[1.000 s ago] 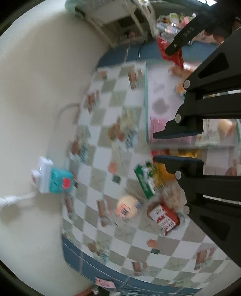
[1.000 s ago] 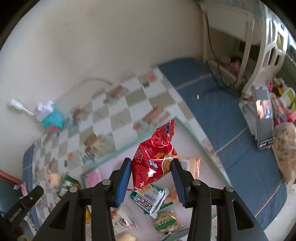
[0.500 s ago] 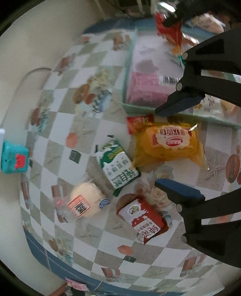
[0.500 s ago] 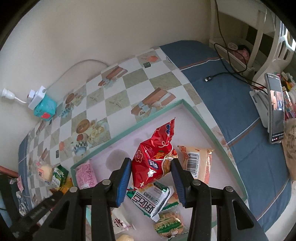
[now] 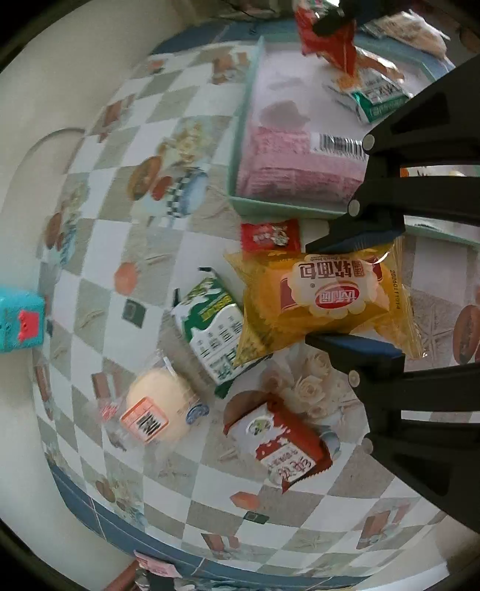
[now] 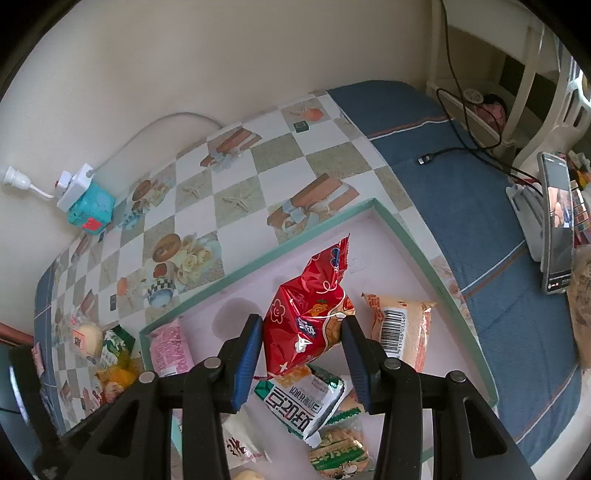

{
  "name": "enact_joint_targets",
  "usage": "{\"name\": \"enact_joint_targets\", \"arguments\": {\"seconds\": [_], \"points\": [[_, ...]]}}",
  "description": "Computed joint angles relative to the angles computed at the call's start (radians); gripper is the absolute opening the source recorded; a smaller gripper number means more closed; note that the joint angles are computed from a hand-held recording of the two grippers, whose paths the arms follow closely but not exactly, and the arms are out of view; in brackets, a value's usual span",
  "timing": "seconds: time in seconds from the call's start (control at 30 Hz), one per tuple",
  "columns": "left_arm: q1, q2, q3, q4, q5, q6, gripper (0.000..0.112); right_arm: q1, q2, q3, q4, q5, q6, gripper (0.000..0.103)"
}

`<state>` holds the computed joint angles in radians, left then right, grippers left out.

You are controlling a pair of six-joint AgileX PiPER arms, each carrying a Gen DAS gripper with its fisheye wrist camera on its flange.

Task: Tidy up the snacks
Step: 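Carry the yellow bag with the left gripper while the right carries the red bag to the tray, then open the right gripper over the tray while the left releases the yellow bag there, then move the left gripper to the red-and-white packet while the right approaches the green packet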

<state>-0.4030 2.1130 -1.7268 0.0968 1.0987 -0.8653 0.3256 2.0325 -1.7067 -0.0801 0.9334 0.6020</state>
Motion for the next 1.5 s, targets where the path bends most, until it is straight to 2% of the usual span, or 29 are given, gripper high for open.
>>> {"name": "enact_joint_targets", "arguments": {"seconds": [0.17,0.27,0.63,0.7,0.73,0.77,0.8,0.83,0.9,0.97,1.03,1.1,1.13,1.2,1.27,1.5], "points": [[-0.006,-0.08,0.016,0.02,-0.045,-0.013,0.042,-0.007,0.01,-0.001,0.007,-0.001,-0.012,0.047],[-0.038,-0.093,-0.027,0.019,-0.071,0.009,0.042,-0.011,0.012,0.002,0.011,-0.005,-0.014,0.047],[-0.143,0.071,-0.265,-0.052,-0.09,0.132,0.043,-0.024,-0.027,0.045,-0.018,-0.034,0.023,0.048],[-0.141,0.077,-0.27,-0.077,-0.099,0.145,0.053,-0.029,-0.036,0.055,-0.025,-0.041,0.031,0.049],[-0.14,0.08,-0.275,-0.082,-0.102,0.149,0.071,-0.03,-0.039,0.058,-0.029,-0.045,0.038,0.049],[-0.138,0.073,-0.271,-0.078,-0.104,0.145,0.077,-0.031,-0.04,0.057,-0.033,-0.043,0.04,0.049],[-0.136,0.069,-0.266,-0.07,-0.108,0.138,0.078,-0.031,-0.042,0.057,-0.039,-0.042,0.046,0.05],[-0.131,0.058,-0.256,-0.067,-0.112,0.135,0.078,-0.031,-0.044,0.057,-0.046,-0.039,0.052,0.052],[-0.118,0.035,-0.232,-0.057,-0.104,0.114,0.078,-0.025,-0.047,0.05,-0.064,-0.028,0.062,0.063],[-0.104,0.02,-0.217,-0.029,-0.069,0.078,0.08,-0.017,-0.048,0.043,-0.084,-0.017,0.071,0.064],[-0.085,-0.004,-0.181,0.0,-0.046,0.041,0.083,-0.005,-0.045,0.03,-0.103,0.005,0.082,0.069],[-0.067,-0.031,-0.136,0.04,-0.033,-0.009,0.091,0.003,-0.043,0.024,-0.118,0.018,0.093,0.082],[-0.055,-0.048,-0.108,0.068,-0.023,-0.043,0.094,0.012,-0.042,0.018,-0.134,0.029,0.104,0.083],[-0.03,-0.085,-0.049,0.107,-0.011,-0.091,0.095,0.026,-0.042,0.007,-0.148,0.049,0.113,0.084],[-0.002,-0.128,0.018,0.125,-0.02,-0.118,0.095,0.038,-0.046,0.001,-0.158,0.062,0.12,0.087],[0.118,-0.294,0.233,0.175,-0.062,-0.174,0.095,0.112,-0.068,-0.028,-0.184,0.106,0.173,0.087]]}}
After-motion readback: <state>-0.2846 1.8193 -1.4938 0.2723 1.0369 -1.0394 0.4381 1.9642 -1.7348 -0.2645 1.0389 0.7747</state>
